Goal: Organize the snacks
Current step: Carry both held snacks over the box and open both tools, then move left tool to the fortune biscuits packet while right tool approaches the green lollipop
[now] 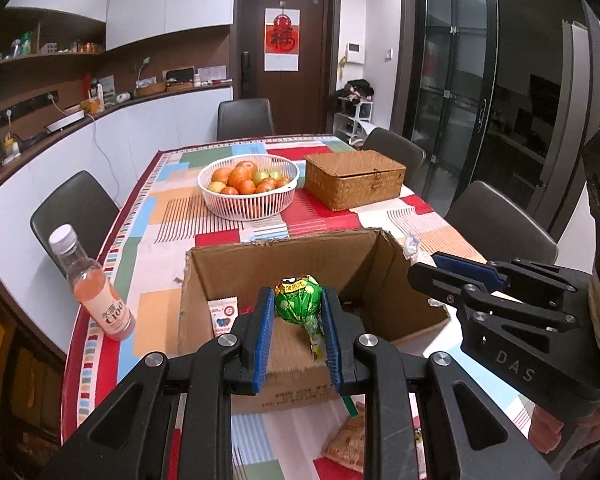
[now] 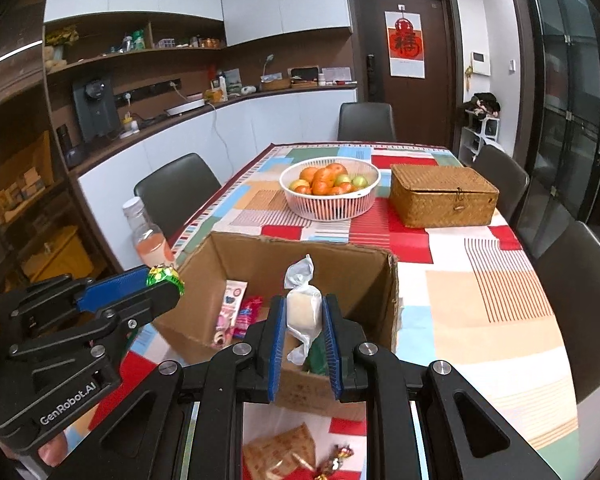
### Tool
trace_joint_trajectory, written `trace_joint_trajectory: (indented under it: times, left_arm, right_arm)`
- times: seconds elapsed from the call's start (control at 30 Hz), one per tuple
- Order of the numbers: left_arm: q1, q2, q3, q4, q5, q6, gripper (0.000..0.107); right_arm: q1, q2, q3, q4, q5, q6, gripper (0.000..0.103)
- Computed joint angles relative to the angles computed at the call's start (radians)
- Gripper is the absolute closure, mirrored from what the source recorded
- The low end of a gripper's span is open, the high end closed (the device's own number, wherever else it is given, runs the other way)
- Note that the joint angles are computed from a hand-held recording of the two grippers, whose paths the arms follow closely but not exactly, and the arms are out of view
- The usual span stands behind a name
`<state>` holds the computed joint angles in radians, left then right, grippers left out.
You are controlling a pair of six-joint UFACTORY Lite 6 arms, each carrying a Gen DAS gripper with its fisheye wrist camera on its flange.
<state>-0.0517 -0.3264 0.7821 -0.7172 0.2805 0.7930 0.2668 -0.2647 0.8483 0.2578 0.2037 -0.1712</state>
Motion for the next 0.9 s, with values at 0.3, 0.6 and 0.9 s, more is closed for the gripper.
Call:
trace_joint_trajectory:
  times: [0.3,0.6,0.9]
  left_arm:
    - [-0.024,0.186,0.099,0.015,-0.067,-0.020,0.081]
    - [-0.036,0.113,0.017,0.018,-0.093,-0.018,0.060]
    - [-0.008,-0.110,-0.143,0.041,-0.025,-0.031,0.059]
  right_arm:
    - [-0.048,0.141,0.083,0.188,-0.014,-0.208,0.083]
    - [-0.045,0.117,0.040,-0.027,-0.048,0.006,0.067]
    - [-0.029,-0.049,-0.093,0.052,-0.015,-0.055,0.067]
